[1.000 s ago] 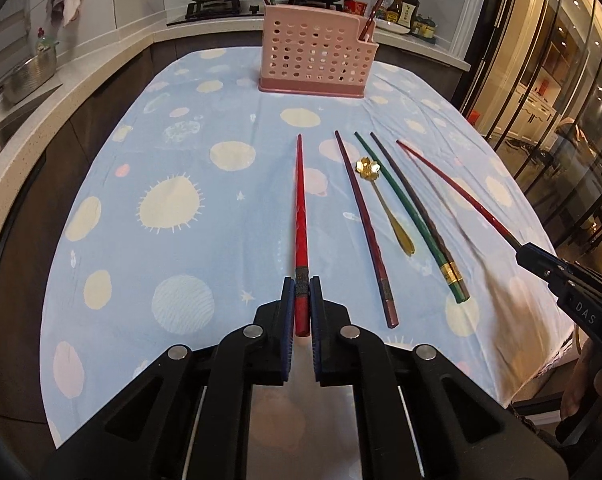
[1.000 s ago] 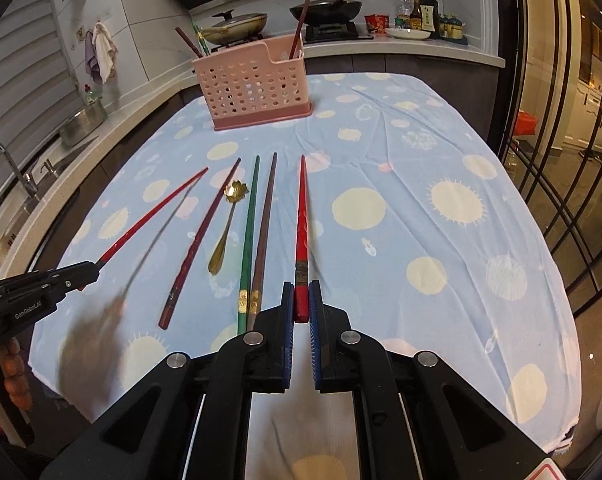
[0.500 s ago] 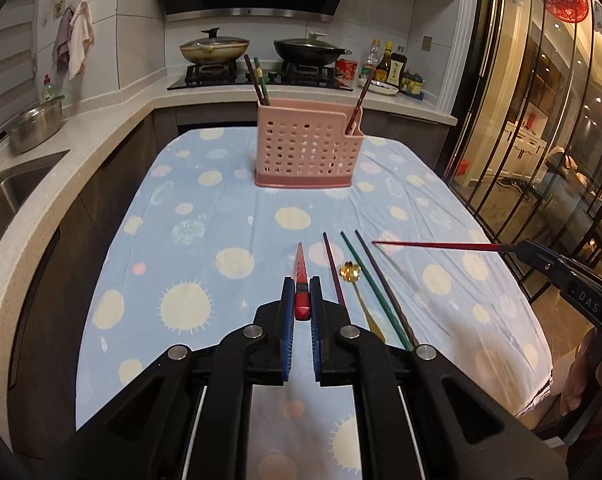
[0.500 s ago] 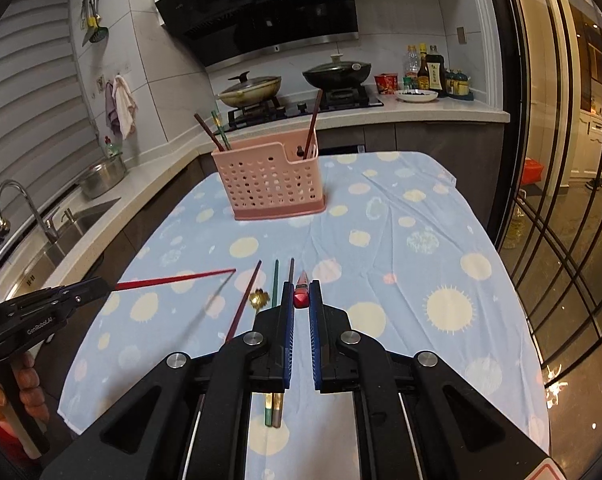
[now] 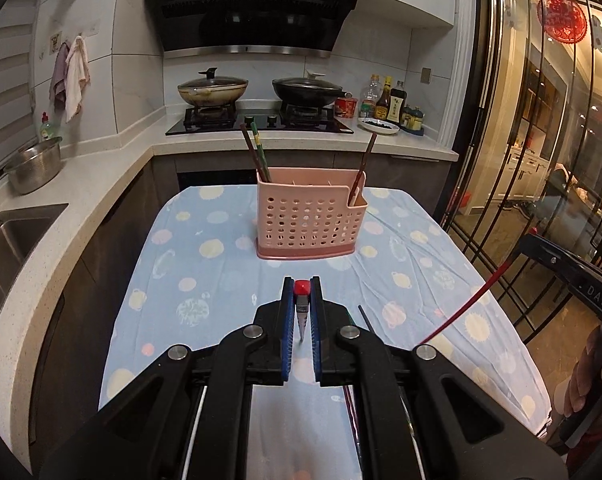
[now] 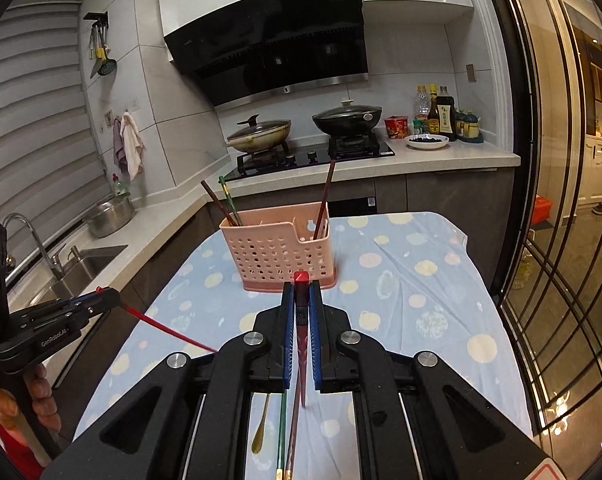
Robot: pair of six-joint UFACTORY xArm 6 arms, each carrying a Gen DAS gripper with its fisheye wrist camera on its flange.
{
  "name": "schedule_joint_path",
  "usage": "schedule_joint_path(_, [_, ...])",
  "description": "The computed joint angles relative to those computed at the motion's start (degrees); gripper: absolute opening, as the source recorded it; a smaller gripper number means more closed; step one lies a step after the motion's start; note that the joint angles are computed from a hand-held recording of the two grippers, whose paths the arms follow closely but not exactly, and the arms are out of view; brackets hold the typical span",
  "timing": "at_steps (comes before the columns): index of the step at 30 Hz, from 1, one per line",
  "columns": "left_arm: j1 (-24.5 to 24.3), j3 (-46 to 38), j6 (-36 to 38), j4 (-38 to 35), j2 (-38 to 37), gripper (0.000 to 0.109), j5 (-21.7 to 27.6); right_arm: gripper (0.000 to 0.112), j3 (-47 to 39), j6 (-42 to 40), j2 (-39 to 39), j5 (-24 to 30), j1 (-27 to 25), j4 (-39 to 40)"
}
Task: Organize utensils
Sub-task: 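Lift both chopsticks and carry them with both tools over the pink holder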
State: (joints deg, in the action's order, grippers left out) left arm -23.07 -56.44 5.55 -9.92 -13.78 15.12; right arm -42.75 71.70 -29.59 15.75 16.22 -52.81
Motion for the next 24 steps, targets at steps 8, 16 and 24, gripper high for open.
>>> schedule_joint_path(8, [-0.30,-9.19,4.46,-3.78,5.34,0.007,0.53,0.007,-8.77,-1.62,6.80,-2.68,-2.72,-0.65])
schedule_joint_path(16, [-0.10,-22.39,5.83,-4.65,12.88,0.007,0.95,0.007,-19.62,-6.81,15.01,-5.43,-5.05,3.52])
schedule_joint_path(24, [0.65,-44.17,3.50,-1.87,26.21,0.007,6.56,0.007,-34.74,-14.92,26.26,-4.57,-6.01,11.02])
